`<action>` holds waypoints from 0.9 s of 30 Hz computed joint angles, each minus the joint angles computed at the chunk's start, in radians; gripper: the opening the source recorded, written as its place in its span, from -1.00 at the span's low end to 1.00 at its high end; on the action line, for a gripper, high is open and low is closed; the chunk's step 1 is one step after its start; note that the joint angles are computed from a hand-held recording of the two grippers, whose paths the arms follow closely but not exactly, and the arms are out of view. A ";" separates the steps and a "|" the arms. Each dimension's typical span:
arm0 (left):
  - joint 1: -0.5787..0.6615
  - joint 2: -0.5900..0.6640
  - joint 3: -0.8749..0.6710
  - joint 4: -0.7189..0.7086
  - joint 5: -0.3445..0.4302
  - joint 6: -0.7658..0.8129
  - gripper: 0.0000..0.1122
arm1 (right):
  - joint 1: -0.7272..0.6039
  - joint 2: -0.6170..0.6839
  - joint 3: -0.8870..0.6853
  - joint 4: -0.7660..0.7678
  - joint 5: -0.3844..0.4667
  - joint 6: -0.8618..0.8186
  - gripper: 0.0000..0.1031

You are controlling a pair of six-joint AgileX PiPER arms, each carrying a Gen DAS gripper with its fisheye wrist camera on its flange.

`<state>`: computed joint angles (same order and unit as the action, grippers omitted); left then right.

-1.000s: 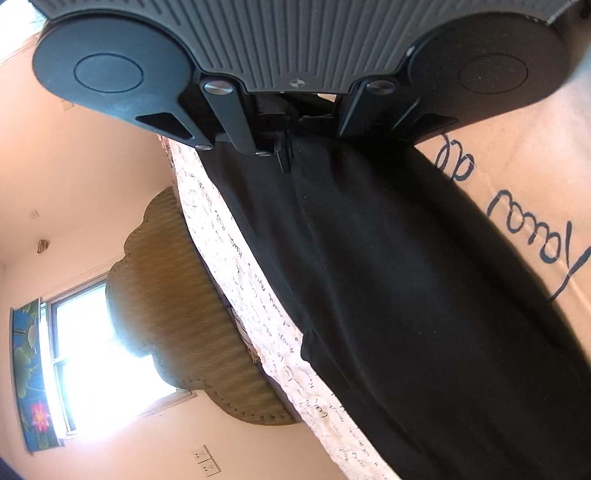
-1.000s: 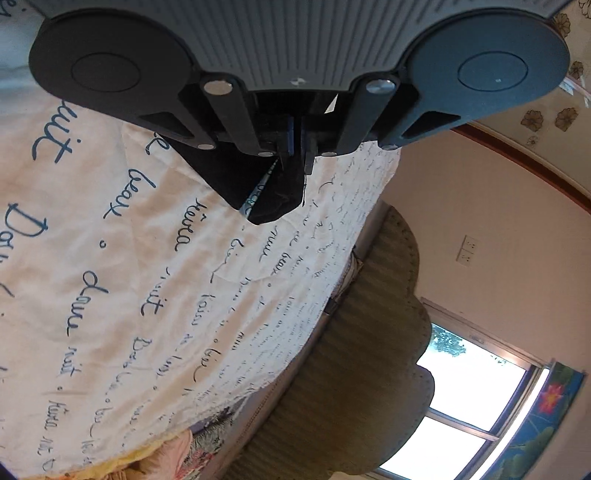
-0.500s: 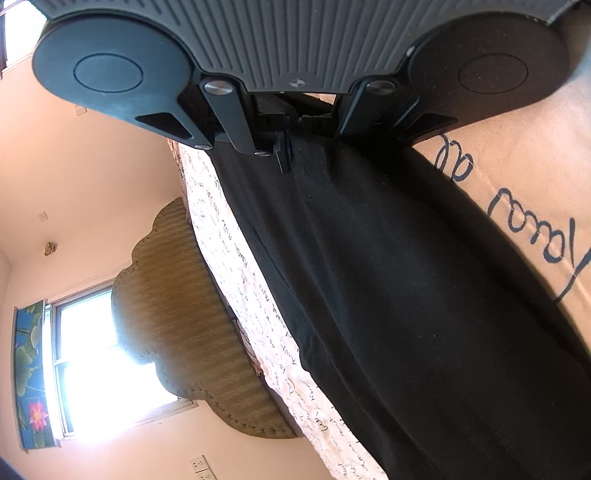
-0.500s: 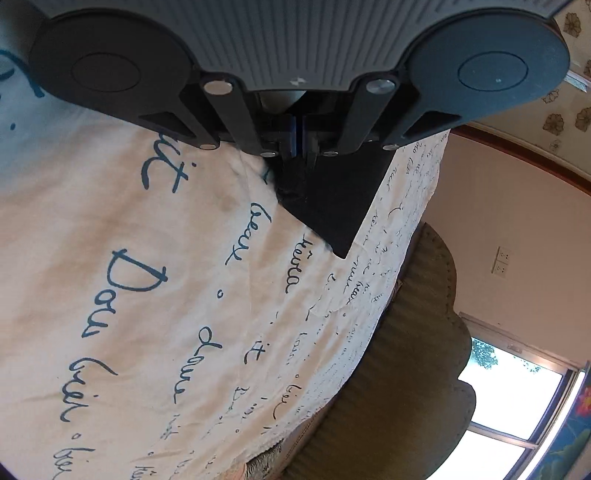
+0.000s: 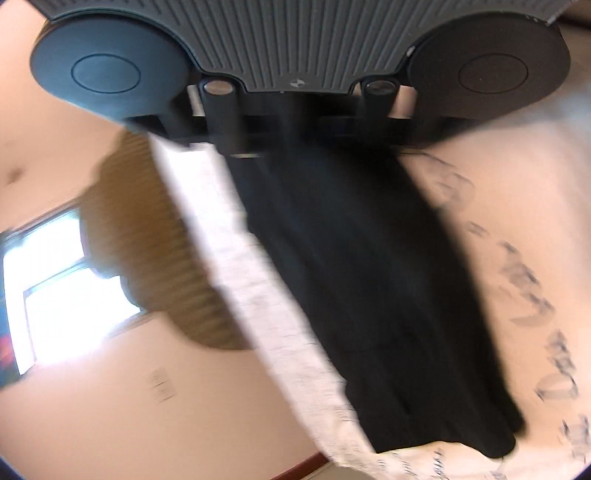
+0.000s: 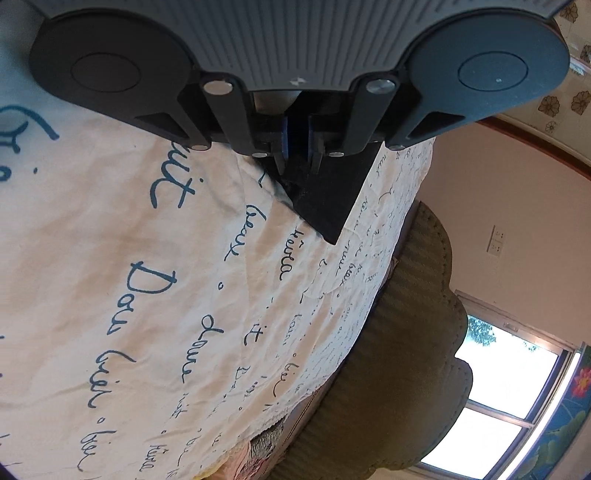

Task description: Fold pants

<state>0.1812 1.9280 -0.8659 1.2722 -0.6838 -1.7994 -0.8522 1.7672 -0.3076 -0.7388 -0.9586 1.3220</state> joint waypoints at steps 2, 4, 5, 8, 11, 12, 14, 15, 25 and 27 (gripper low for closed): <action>0.011 -0.006 -0.018 0.069 0.007 -0.036 -0.91 | 0.060 -0.054 0.025 0.127 0.050 -0.029 -0.78; 0.026 -0.042 -0.009 0.081 -0.002 0.031 -0.91 | 0.102 -0.127 0.052 0.247 0.092 -0.083 -0.75; 0.035 -0.048 -0.015 0.098 -0.014 0.037 -0.91 | 0.116 -0.164 0.066 0.301 0.106 -0.114 -0.75; 0.023 -0.006 -0.058 0.187 0.021 -0.027 -0.89 | 0.167 -0.261 0.109 0.495 0.107 -0.220 -0.75; 0.032 0.009 -0.034 0.111 -0.012 0.062 -0.68 | 0.186 -0.300 0.107 0.498 0.102 -0.197 -0.73; 0.046 0.010 -0.022 0.103 -0.053 0.077 -0.62 | 0.197 -0.303 0.090 0.457 0.116 -0.173 -0.73; 0.071 0.015 -0.024 0.106 -0.104 0.079 -0.28 | 0.264 -0.292 0.035 0.399 0.163 -0.167 -0.73; 0.067 0.010 -0.023 0.083 -0.106 0.083 -0.13 | 0.305 -0.283 0.004 0.388 0.192 -0.187 -0.70; 0.179 -0.013 -0.067 -0.054 0.001 0.003 0.34 | 0.506 0.015 -0.315 0.270 0.419 -0.284 0.29; 0.216 0.006 -0.088 -0.048 -0.005 0.000 0.34 | 0.480 0.046 -0.304 0.259 0.351 -0.319 0.28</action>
<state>0.3976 1.9337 -0.9543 1.2242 -0.6886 -1.7998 -0.3722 1.8135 -0.6113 -0.4793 -0.6078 1.0031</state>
